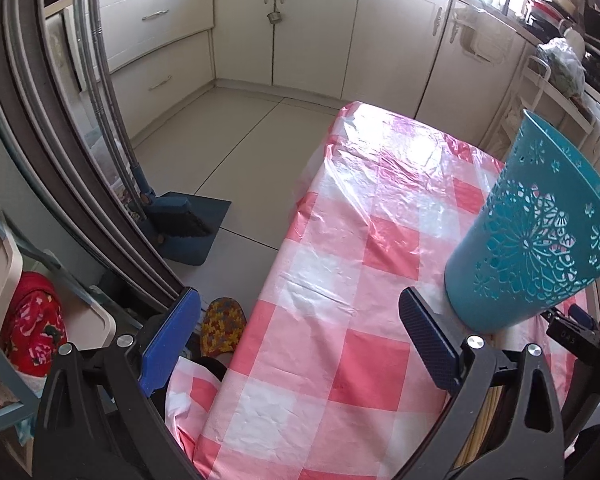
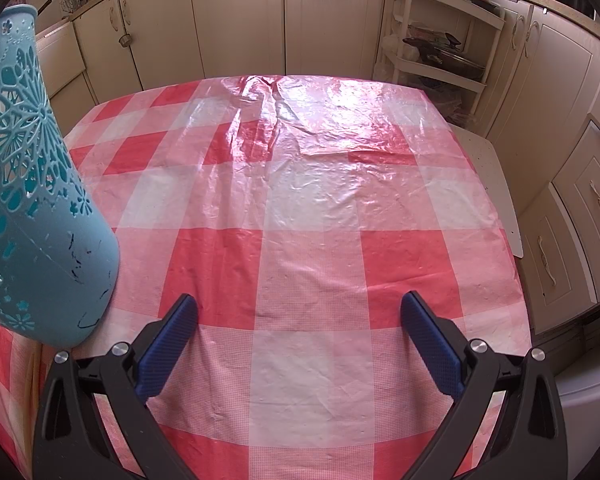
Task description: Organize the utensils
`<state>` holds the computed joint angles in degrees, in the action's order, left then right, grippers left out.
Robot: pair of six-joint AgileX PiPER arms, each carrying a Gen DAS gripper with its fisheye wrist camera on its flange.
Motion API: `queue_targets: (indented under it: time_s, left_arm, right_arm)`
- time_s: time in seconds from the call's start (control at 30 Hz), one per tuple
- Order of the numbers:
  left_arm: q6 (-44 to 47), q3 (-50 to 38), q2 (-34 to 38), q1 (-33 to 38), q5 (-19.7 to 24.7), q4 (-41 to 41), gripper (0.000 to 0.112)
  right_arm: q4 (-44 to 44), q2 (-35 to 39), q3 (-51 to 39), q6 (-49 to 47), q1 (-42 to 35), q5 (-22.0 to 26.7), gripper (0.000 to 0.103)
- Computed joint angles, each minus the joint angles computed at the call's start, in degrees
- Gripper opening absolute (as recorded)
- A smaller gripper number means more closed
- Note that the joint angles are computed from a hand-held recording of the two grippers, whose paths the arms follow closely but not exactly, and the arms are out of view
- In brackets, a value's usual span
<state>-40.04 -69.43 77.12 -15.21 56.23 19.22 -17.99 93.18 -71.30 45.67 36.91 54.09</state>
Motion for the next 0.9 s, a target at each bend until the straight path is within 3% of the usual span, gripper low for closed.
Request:
queue_targets:
  time_s: [0.37, 0.9]
  left_arm:
    - [0.5, -2.4, 3.0, -6.2, 4.1, 4.3, 0.095]
    - [-0.8, -2.3, 3.8, -7.6, 5.4, 6.2, 0.096]
  right_arm:
    - [0.0, 0.2, 0.0, 0.0, 0.0, -0.1, 0.097]
    - [0.0, 0.3, -0.1, 0.1, 0.0, -0.2, 0.097]
